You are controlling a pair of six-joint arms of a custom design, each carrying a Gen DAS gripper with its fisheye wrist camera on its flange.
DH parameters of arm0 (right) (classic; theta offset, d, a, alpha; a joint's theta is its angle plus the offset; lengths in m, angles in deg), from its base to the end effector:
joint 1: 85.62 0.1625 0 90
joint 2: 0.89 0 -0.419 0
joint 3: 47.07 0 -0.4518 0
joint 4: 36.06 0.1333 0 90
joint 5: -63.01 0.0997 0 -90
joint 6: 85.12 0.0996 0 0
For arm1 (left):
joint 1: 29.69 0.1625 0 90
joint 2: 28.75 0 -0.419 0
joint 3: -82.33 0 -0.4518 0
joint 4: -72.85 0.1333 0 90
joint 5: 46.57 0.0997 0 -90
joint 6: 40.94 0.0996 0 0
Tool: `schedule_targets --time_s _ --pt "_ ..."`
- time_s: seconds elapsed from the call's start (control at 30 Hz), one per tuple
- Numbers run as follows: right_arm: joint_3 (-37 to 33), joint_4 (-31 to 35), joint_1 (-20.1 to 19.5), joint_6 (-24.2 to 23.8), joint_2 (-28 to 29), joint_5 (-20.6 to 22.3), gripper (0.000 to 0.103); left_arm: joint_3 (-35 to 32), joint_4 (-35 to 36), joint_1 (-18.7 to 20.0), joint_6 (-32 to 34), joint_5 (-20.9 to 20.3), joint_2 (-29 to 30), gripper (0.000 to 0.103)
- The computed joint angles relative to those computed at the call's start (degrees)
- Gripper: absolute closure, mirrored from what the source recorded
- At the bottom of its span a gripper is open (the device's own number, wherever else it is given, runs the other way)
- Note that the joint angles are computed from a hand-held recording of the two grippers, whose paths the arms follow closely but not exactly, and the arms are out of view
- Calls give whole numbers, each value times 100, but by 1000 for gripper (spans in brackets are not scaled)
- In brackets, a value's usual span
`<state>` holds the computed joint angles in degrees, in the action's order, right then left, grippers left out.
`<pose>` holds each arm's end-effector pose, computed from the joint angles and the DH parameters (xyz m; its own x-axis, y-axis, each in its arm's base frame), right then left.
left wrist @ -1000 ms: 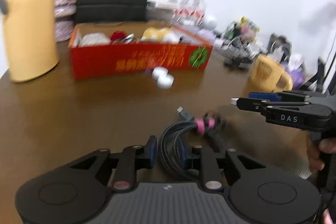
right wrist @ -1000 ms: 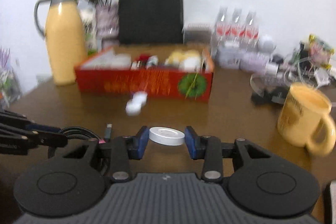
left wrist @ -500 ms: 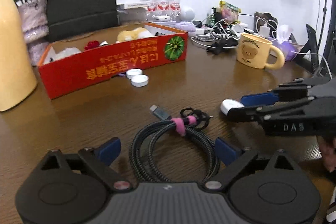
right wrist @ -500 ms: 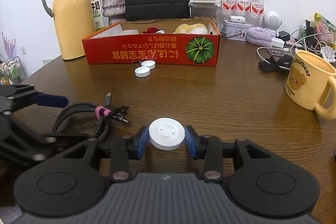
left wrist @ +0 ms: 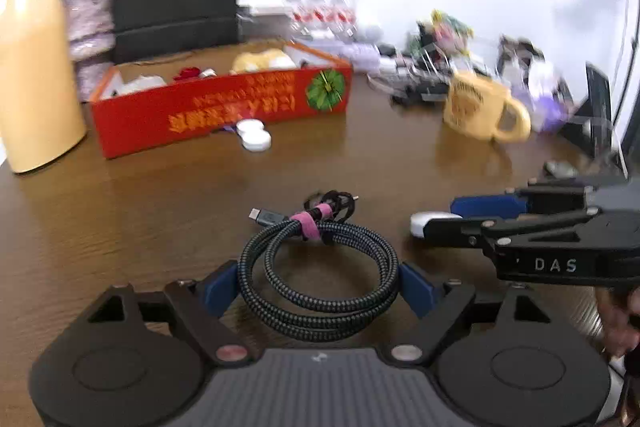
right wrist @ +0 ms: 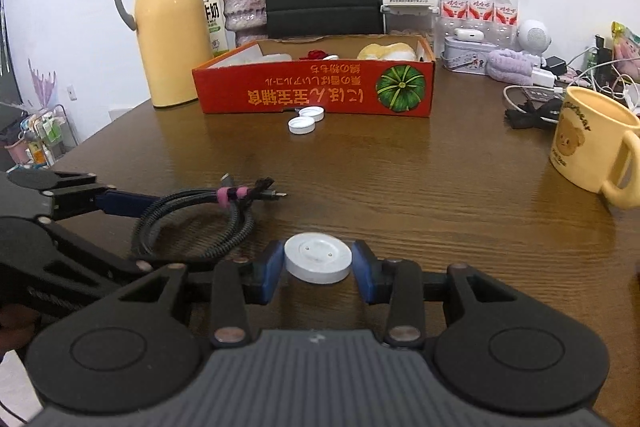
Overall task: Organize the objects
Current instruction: 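Carry the braided cable and white puck into the cardboard box and open both grippers, then move both open grippers back toward the two white caps on the table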
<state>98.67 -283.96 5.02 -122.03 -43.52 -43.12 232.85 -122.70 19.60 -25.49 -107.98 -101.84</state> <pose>0.1094 -0.3403 0.0325 -0.7662 -0.1733 0.6188 -0.5836 0.5909 -0.5571 -0.0907 -0.3828 0.0923 -0.6301 0.5653 -0.5324 0.7710 0.5374 -0.3419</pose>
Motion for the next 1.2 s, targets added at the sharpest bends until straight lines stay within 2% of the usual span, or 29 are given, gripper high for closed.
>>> schedule_targets --time_s 0.13,0.17,0.3,0.37,0.47,0.57,0.63,0.67,0.73,0.8,0.83,0.93,0.97,1.07,1.13,1.2 --pt "50 -34 -51 30 -269 240 65 -287 566 431 -380 -890 -521 19" --pt "28 31 -59 42 -366 313 65 -395 602 493 -389 -962 -543 19" --pt "-332 393 41 -63 -756 527 65 -1012 274 579 36 -775 -285 19" --pt "-690 705 100 -92 -943 703 65 -1535 -101 608 495 -535 133 19" --pt "-1351 1472 122 171 -1123 902 65 -2511 -75 822 896 -491 829 19" --pt "-2240 2526 161 607 -1037 727 65 -3506 139 1021 1031 -220 1651 19" --pt "-2800 2891 151 845 -776 575 65 -3987 260 1127 984 -57 2081 18" --pt "-3012 3053 121 1005 -670 501 65 -4175 369 1206 1035 -106 2232 18" --pt "-3307 3307 58 1237 -489 451 61 -4328 506 1328 1080 -269 2354 18" --pt "-3396 3244 6 1393 -364 416 39 -4388 629 1333 1228 -238 2385 16" --pt "-3389 3090 -26 1444 -327 478 36 -4304 521 1351 1409 -314 2308 16" --pt "-3378 2848 -33 1383 -350 431 33 -4193 157 1366 1420 -646 2180 9" --pt "-3372 2707 -31 1368 -348 400 31 -4174 104 1358 1362 -640 2143 9" --pt "-3290 2606 -28 1399 -434 345 31 -4050 -66 1235 1323 -316 1979 10" --pt "-3155 2527 11 1323 -521 378 31 -3812 -445 1075 1319 -24 1790 10" --pt "-3007 2371 126 1091 -585 299 28 -3480 -754 957 1347 -56 1505 9"
